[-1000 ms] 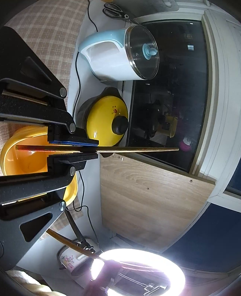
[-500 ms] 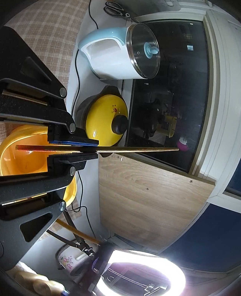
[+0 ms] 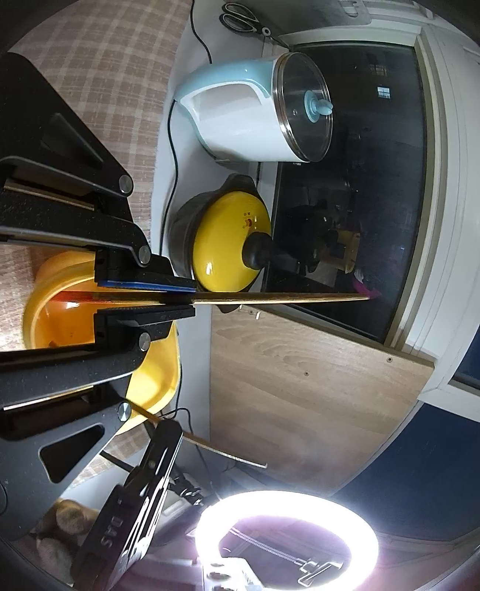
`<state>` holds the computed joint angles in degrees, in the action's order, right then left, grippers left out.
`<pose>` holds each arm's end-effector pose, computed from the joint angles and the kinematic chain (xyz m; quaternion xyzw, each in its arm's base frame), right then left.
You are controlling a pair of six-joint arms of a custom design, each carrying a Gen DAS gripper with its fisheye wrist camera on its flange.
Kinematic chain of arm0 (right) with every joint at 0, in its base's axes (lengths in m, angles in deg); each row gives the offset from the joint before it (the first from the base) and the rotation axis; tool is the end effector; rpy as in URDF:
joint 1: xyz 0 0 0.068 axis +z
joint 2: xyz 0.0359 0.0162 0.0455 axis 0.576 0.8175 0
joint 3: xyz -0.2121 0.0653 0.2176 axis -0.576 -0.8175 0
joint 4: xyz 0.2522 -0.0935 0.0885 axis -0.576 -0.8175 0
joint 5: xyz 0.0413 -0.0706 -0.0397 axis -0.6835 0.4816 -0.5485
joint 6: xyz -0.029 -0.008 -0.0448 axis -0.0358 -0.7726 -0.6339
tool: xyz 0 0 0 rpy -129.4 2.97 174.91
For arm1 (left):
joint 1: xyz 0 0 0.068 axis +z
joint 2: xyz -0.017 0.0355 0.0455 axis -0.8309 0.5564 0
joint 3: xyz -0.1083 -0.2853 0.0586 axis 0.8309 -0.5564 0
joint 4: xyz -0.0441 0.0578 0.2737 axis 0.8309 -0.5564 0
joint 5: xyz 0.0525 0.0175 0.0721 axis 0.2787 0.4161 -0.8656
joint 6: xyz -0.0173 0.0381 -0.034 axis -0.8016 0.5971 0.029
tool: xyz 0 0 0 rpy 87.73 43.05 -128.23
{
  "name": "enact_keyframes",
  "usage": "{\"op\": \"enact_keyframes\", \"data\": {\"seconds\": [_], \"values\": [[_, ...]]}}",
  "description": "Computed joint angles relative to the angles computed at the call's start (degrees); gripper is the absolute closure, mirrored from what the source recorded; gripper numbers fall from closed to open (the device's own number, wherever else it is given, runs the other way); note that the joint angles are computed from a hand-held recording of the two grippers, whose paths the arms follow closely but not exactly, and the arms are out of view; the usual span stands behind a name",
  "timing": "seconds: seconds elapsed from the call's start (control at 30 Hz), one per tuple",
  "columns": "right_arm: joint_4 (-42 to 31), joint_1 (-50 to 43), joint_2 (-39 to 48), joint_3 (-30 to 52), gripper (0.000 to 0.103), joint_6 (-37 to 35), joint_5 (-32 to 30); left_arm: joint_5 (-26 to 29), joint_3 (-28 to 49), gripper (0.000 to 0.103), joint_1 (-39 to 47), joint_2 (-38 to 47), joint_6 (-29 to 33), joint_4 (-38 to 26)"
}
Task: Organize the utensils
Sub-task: 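Open the right tool over the bucket while the left tool releases its chopstick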
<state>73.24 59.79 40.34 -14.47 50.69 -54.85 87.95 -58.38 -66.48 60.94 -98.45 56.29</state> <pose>0.2758 0.1360 0.1871 -0.1717 0.8781 0.2324 0.3814 0.2419 -0.0446 0.1877 -0.0807 0.8750 -0.1402 0.4564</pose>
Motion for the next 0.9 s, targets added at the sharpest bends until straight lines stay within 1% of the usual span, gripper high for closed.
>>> {"op": "enact_keyframes", "data": {"seconds": [0.23,0.33,0.4,0.53,0.6,0.67,0.73,0.8,0.9], "values": [[-0.15,0.04,1.33,-0.55,0.099,-0.37,-0.4,-0.66,-1.14,0.099,-1.23,-1.97,0.15,-2.33],[-0.14,0.07,1.67,-0.68,0.098,-0.28,-0.36,-0.88,-1.04,0.099,-1.82,-1.49,0.16,-2.96],[-0.14,-0.26,1.88,-0.9,0.095,-0.45,-0.95,-0.48,-0.68,0.099,-2.16,-0.68,0.19,-3.48],[-0.47,-0.64,2.26,-1.13,0.094,-0.9,-1.34,-1.0,-0.14,0.099,-3.22,0.42,-0.11,-4.26],[-0.45,-0.96,1.8,-1.57,0.08,-1.13,-1.83,-1.39,0.17,0.099,-3.81,0.71,-0.08,-4.95],[-0.65,-1.29,0.83,-2.17,0.075,-1.12,-1.93,-1.61,0.6,0.099,-4.31,0.64,-0.08,-6.3],[-1.22,-1.76,-0.33,-2.71,0.074,-1.16,-2.71,-2.13,0.13,0.098,-4.85,-0.89,-0.31,-7.12],[-1.27,-2.14,-1.98,-3.69,0.069,-1.61,-2.84,-2.84,-0.58,0.095,-5.25,-3.04,-0.58,-8.03],[-1.74,-2.5,-4.27,-4.99,0.064,-2.54,-2.71,-3.55,-1.54,0.094,-5.4,-6.57,-0.84,-10.05]]}}
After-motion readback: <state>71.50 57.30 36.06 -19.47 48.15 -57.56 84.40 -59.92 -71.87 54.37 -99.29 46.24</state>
